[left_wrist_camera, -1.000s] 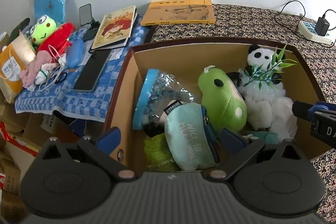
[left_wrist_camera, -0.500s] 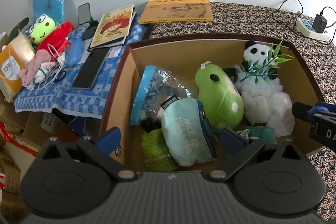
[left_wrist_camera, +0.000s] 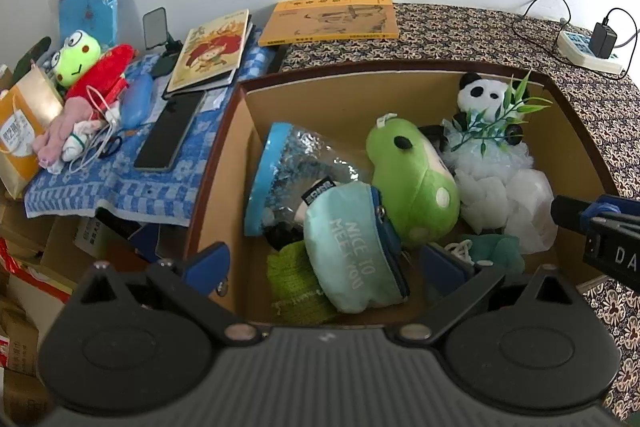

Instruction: Organize soft objects

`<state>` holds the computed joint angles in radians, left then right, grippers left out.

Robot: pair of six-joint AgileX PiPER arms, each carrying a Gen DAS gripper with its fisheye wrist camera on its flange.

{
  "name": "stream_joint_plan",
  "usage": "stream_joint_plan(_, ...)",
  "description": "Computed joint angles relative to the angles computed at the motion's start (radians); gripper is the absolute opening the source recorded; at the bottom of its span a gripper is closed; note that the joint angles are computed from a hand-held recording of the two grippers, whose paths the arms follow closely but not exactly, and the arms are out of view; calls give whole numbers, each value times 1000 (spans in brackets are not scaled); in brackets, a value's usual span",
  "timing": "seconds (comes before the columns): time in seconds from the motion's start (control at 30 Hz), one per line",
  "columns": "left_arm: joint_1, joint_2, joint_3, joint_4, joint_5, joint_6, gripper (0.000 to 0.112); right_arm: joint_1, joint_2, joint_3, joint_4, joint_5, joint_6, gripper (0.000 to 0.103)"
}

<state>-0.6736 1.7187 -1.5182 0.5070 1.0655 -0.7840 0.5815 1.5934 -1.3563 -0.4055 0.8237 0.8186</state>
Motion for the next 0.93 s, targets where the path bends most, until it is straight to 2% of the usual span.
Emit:
stream_joint_plan(0.77,52,-4,37,-62,-91,77,100,-7,36,-28,-1,8,-37,25)
stream_joint_plan(0.93,46,-11,40,-39,-111,74,100,-13,42,-32,6,5,-37,25)
